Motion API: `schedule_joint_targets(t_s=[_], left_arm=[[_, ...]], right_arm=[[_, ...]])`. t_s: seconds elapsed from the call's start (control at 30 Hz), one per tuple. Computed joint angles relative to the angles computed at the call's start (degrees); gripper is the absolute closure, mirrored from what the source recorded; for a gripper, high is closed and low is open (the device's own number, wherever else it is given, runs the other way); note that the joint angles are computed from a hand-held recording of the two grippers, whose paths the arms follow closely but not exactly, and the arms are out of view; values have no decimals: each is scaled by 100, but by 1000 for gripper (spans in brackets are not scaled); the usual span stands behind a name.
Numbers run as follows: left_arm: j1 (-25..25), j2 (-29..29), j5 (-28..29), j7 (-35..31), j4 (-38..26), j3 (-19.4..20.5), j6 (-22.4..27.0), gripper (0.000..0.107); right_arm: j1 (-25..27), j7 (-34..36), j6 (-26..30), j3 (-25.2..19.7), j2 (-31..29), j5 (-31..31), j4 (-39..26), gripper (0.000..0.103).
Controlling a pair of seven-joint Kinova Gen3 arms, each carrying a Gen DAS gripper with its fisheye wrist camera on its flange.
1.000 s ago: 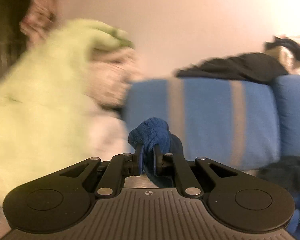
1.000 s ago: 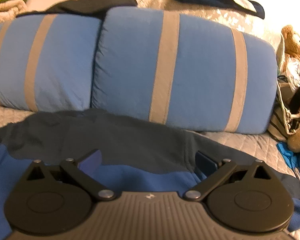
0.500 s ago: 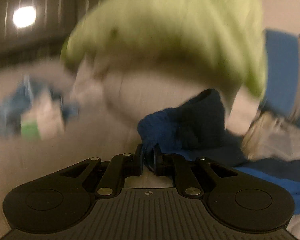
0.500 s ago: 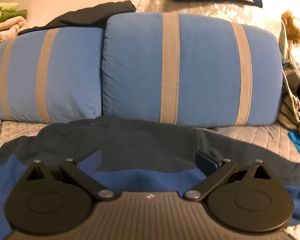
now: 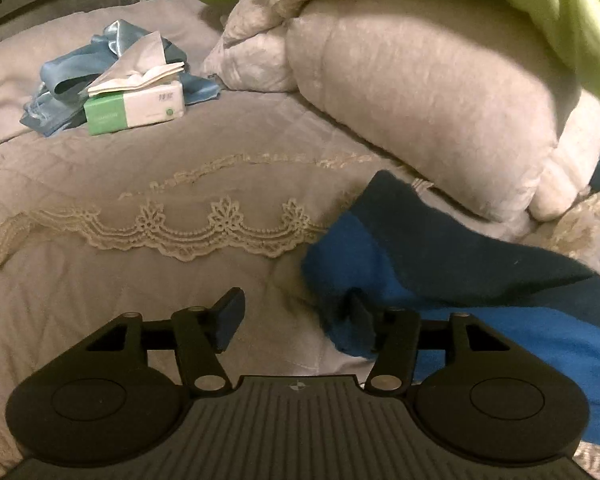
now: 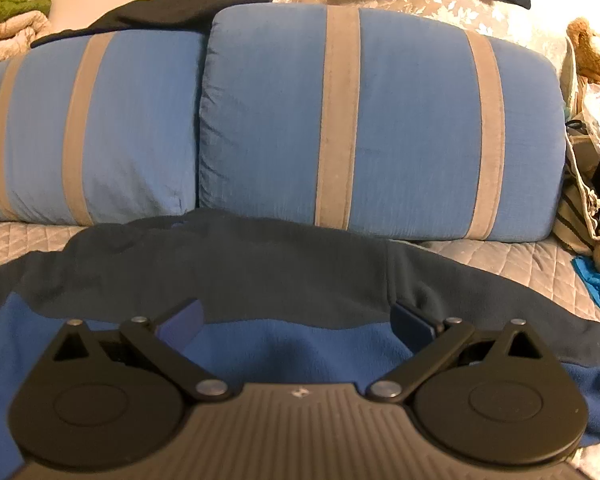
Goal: Fold clothes
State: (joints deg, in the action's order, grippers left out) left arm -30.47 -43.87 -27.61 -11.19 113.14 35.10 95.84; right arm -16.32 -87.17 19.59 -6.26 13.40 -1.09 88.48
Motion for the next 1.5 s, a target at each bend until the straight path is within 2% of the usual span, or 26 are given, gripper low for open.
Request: schedule_joint_targets(t_s=[0.13,0.2,0.37,0.53,0.63,0.8,0.9,1.07,1.13,1.2,1.23,1.27,1.3,1.37,1.5], left_arm=[[156,-19,-76,217,-237,48,-20,47],[65,-166,15,53,-413,-14,-225,45],[-51,-389,866,-920,-732,-261,-1315,42],[47,-238,1876,-1678,-760,-289,-2476,42],[707,277,1928,-1406,-644,-141,-3175,42],[2033,1250,1799,-560,-321,-501,-4340,42],[2587,1786,1893,-728,-147,-938,-5025,42],[3087,2422,2035,-919,-58,-1404,-5712,42],[3217,2680,1910,-946,-164,-1439,-5731,42],[3185,2937,1680,-854,-365,-1257,-5559,44],[3265,3010,1662,-824,-416,-1275,-5535,49],[3425,3084,1616,-790,-457,-1362,-5525,72],[3558,3152,1602,-777,-502,-1436,-5512,81],[3740,3222,1498,-818,-642,-1439,-5277,89],[4034,3260,1221,-655,-901,-1409,-4756,91]], right_arm=[[57,63,47,-48,3,-85,-22,0],[73,85,70,-58,7,-122,-36,0],[-44,-47,138,53,20,-13,-72,0],[-133,-186,231,115,38,180,-120,0],[-78,-124,267,62,51,153,-147,0],[-41,-43,311,23,70,112,-177,0],[13,77,336,-40,86,24,-200,0],[103,364,343,-147,98,-157,-207,0],[95,412,359,-139,107,-192,-219,0],[77,415,445,-113,137,-210,-280,0],[69,410,492,-101,151,-217,-312,0],[63,404,539,-90,166,-222,-345,0],[57,398,586,-81,181,-227,-377,0],[75,405,624,-88,190,-271,-400,0],[177,548,714,-165,218,-440,-455,0]])
